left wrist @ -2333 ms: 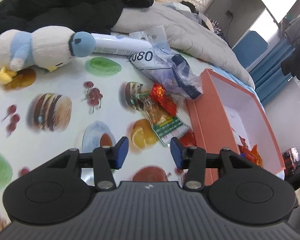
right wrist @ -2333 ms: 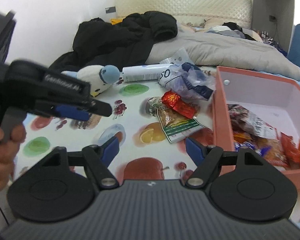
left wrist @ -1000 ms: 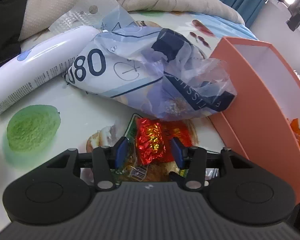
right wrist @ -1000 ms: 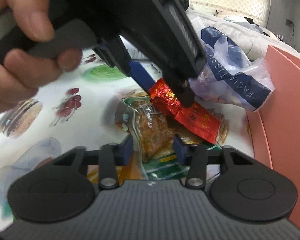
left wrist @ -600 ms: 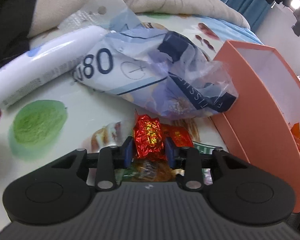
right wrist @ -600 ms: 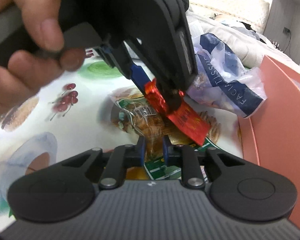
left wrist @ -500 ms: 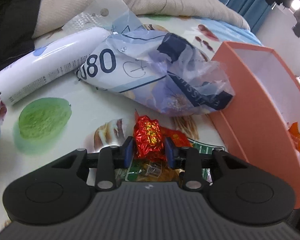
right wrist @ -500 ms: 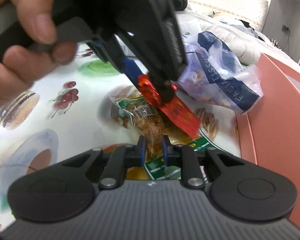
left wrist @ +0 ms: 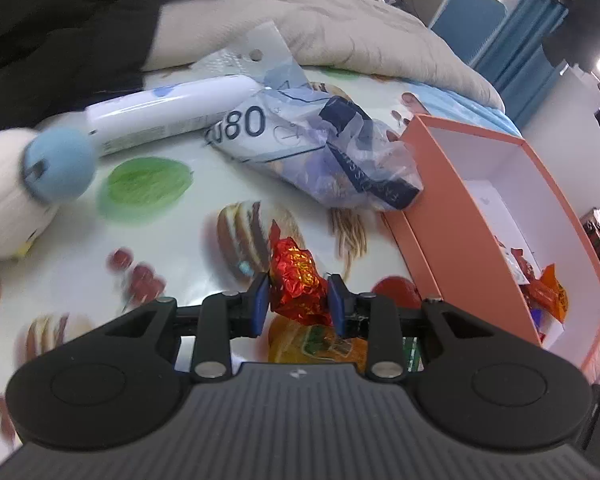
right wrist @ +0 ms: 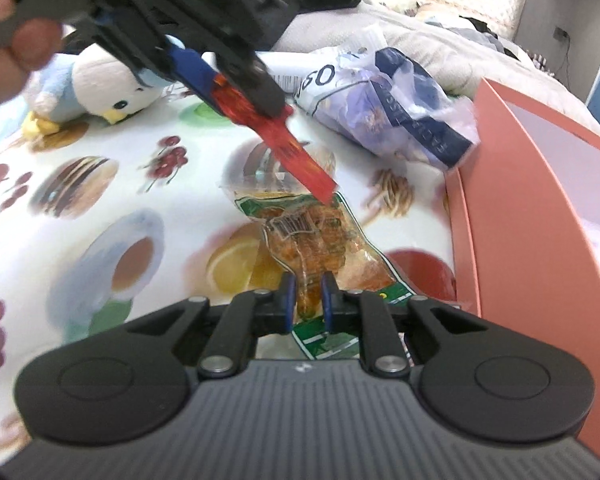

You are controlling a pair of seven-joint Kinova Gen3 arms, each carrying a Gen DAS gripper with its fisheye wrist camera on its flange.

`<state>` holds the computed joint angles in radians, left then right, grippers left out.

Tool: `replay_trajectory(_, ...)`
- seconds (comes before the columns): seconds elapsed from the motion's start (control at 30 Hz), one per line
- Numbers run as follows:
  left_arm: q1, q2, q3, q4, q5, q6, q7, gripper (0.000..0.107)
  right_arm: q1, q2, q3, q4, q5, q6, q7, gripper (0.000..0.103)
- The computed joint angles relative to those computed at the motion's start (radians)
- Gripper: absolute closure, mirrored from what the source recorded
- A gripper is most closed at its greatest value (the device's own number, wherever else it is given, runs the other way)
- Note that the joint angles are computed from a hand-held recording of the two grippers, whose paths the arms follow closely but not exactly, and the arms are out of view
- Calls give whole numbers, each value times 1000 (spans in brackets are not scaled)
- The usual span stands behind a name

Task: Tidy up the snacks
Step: 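Lift both held snacks and carry them over the pink box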

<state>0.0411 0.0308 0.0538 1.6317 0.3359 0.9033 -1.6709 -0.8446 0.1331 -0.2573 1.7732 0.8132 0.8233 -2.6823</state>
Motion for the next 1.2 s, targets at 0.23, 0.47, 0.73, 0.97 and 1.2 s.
replay_trajectory(0.23, 2, -242, -6, 162, -78, 16, 163, 72, -11, -77, -51, 27, -81, 65, -32, 90)
replay_trajectory(0.47, -15, -467, 19, 291, -158, 88, 356, 72, -4, -140, -118, 36, -144, 118, -54, 92)
replay_trajectory(0.73, -39, -592, 161, 409, -218, 137, 585, 72, 6, -218, -192, 55, -219, 156, -68, 95)
replay_trajectory(0.97, -6, -639, 254, 405, -239, 168, 715, 72, 44, -296, -255, 53, -264, 207, -63, 95)
replay_trajectory(1.2, 19, -629, 306, 351, -265, 175, 756, 72, 123, -360, -319, 49, -295, 235, -54, 96)
